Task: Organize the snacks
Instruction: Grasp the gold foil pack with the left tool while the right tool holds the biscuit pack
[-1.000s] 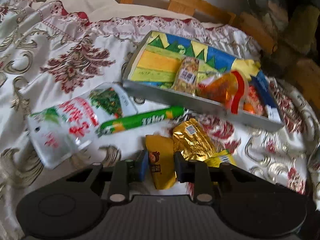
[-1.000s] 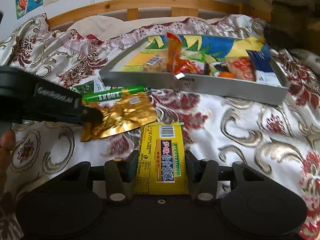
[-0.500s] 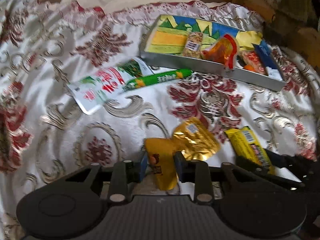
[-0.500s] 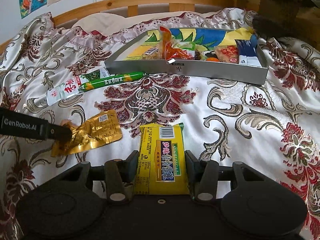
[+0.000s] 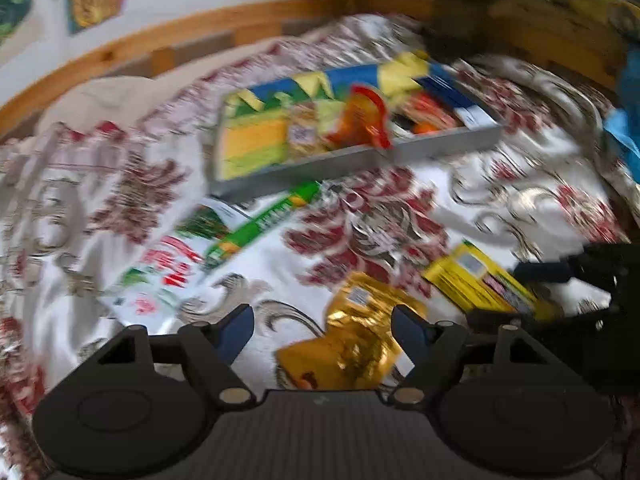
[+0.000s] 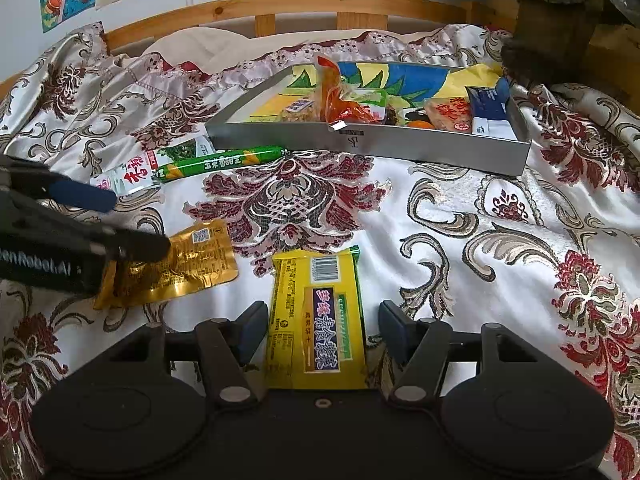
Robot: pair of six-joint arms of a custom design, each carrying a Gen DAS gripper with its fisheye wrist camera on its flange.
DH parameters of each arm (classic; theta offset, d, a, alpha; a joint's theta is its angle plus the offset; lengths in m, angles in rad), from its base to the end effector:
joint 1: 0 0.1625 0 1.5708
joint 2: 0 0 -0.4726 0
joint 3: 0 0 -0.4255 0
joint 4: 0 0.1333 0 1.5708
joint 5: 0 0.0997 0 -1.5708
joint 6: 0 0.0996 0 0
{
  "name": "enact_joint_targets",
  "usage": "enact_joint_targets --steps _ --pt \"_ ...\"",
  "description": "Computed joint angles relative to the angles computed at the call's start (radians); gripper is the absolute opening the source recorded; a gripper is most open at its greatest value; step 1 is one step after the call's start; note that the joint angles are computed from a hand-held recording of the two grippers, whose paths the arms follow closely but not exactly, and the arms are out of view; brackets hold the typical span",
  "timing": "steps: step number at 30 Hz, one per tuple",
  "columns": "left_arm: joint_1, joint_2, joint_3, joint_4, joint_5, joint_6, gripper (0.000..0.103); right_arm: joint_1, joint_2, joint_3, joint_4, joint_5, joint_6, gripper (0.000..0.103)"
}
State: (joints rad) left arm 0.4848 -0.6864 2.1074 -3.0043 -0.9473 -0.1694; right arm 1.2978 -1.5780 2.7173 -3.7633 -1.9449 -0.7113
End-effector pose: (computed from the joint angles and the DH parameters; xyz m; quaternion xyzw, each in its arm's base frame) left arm -0.3795 -0.4163 -0.0383 0.4194 0.8544 -0.1849 0.2448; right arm 0.0112 -0.3193 0.2894 0.0934 -0.8494 0.3593 0.3750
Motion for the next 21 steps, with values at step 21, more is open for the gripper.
enact_joint_targets --steps 21 --pt "0.013 0.004 -0.040 0.182 -0.055 -0.033 0.045 0.007 0.030 -0.003 -0.022 -0.018 -0.064 0.050"
